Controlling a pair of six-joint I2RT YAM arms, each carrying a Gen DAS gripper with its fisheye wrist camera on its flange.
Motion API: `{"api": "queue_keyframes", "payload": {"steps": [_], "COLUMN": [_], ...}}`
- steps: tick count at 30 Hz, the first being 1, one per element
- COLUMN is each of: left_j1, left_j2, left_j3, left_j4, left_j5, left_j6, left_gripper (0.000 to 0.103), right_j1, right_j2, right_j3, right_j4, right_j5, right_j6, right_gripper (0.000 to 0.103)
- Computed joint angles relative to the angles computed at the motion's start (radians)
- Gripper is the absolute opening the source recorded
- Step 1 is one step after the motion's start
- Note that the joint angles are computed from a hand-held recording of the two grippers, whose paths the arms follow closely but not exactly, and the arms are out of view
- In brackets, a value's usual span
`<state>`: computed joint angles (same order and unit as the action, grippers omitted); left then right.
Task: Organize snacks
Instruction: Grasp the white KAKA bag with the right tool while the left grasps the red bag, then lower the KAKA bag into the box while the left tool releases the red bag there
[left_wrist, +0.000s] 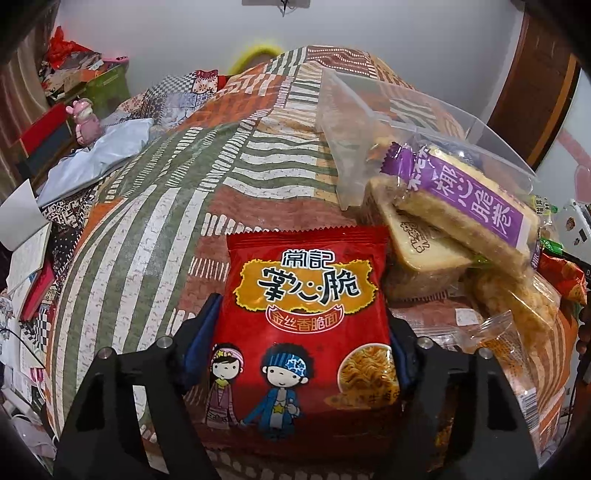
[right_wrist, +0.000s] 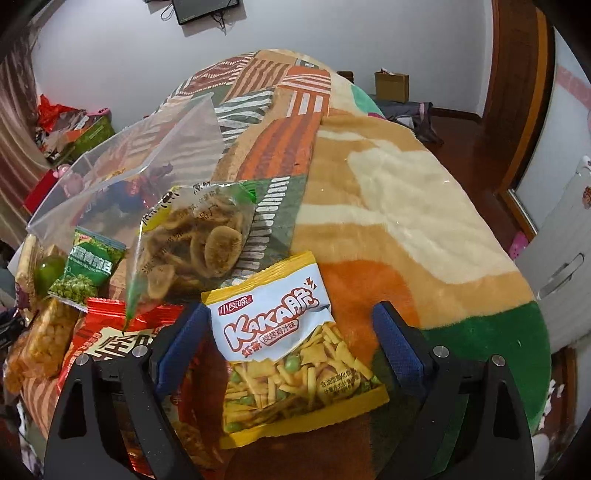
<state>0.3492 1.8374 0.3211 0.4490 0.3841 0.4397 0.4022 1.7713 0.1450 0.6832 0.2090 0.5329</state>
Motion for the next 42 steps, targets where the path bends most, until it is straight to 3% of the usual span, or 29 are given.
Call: {"api": "queue_keyframes", "payload": {"steps": [4,8,11,14,19,26,30,35,42], "left_j1": [0.017,0.035,0.041,0.053,0.078,0.098,0.079,0.008,-0.125], "left_j2": [-0.01,-0.04,-0.073,-0.122,-0.242,-0.434,-0.52,-0.578,-0.555], "left_j3": [-0.009,-0.031,-0.052,-0.079,-0.096,-0.085,-0.061,-0.037,0.016], "left_j4": [0.001,-0.003,-0.002,-0.005,-0.08,-0.222,-0.296,-0.31,-0.275], "left_j5": [0.01,0.021,0.025,0.034,0.065,0.115,0.14,0.124,0.07], "left_j6": [0.015,0.036,0.051,0.064,0.067,0.048,0.018,-0.046,-0.141], "left_gripper": [0.07,0.069,0.068,0.068,0.068,0.068,0.068,0.068,0.068], "right_j1": [0.017,0.014,0.029,0.013,0.005,0.111,0.179,0.213,0.197], "right_j2": [-0.031,-0.024,-0.039,-0.055,-0.147,-0.466,-0.565,-0.594,-0.491], "right_j3": [-0.028,-0.047,-0.06,-0.074,-0.087,-0.066,-0.017,0.048,0.141], "right_j4": [-0.017,0.003,-0.006,0.001,-0.048,-0.322,-0.43,-0.462,-0.381], "right_j5": [0.008,0.014,0.047,0.042,0.044,0.148,0.211,0.233,0.195], "right_j6": [-0.011,-0.024,-0.014,-0.011,0.004,0.044,0.044,0.011,-0.053], "right_gripper": [0.085,0.073,0.055,0.05,0.049,0.049,0.049,0.049,0.049]}}
